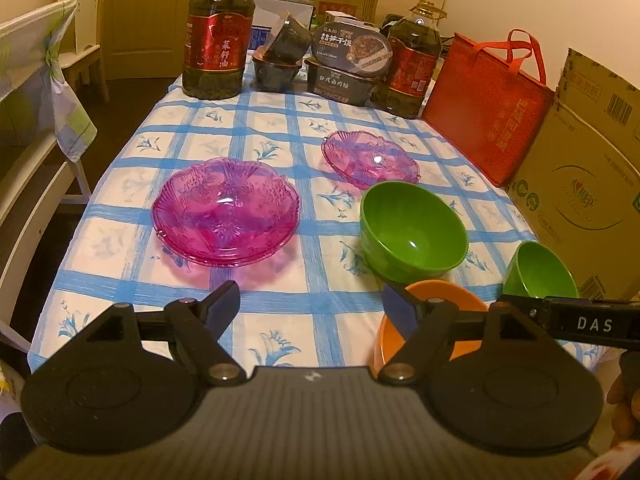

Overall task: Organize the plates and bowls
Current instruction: 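Withdraw both grippers from the plate stack, then reach both grippers to the remaining pink plate and grasp its rim from opposite sides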

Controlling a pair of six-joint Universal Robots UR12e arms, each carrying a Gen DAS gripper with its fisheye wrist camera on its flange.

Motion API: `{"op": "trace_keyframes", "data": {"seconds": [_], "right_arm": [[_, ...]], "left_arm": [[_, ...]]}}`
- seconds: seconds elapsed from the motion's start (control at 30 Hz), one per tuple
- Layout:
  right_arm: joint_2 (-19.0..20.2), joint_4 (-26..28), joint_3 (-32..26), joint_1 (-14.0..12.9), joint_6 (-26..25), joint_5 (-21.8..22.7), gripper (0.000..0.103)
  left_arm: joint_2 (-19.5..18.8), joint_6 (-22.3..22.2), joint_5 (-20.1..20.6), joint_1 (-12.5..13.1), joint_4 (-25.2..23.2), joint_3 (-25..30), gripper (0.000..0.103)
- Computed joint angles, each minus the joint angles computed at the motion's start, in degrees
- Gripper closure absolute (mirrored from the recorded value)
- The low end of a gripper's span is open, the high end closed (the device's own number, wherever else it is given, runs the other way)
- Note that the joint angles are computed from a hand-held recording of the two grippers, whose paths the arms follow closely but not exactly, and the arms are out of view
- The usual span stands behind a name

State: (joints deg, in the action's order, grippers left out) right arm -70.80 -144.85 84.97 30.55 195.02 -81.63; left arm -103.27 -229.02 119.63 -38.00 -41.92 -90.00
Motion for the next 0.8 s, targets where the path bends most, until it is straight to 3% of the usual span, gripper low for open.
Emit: {"op": "trace_keyframes", "data": {"seconds": [0.43,0.8], "right_arm": [[0.1,-0.4,0.1,-0.7,1.1,0.5,0.031],[2.7,0.9,-4.4,-3.1,2.3,3.2,0.031]], "left_arm": [[-0.4,0.4,-0.9,0.2,0.0,0.6,0.027],[-3.0,5.0,-2.9,3.2,0.8,4.8,0.026]]}}
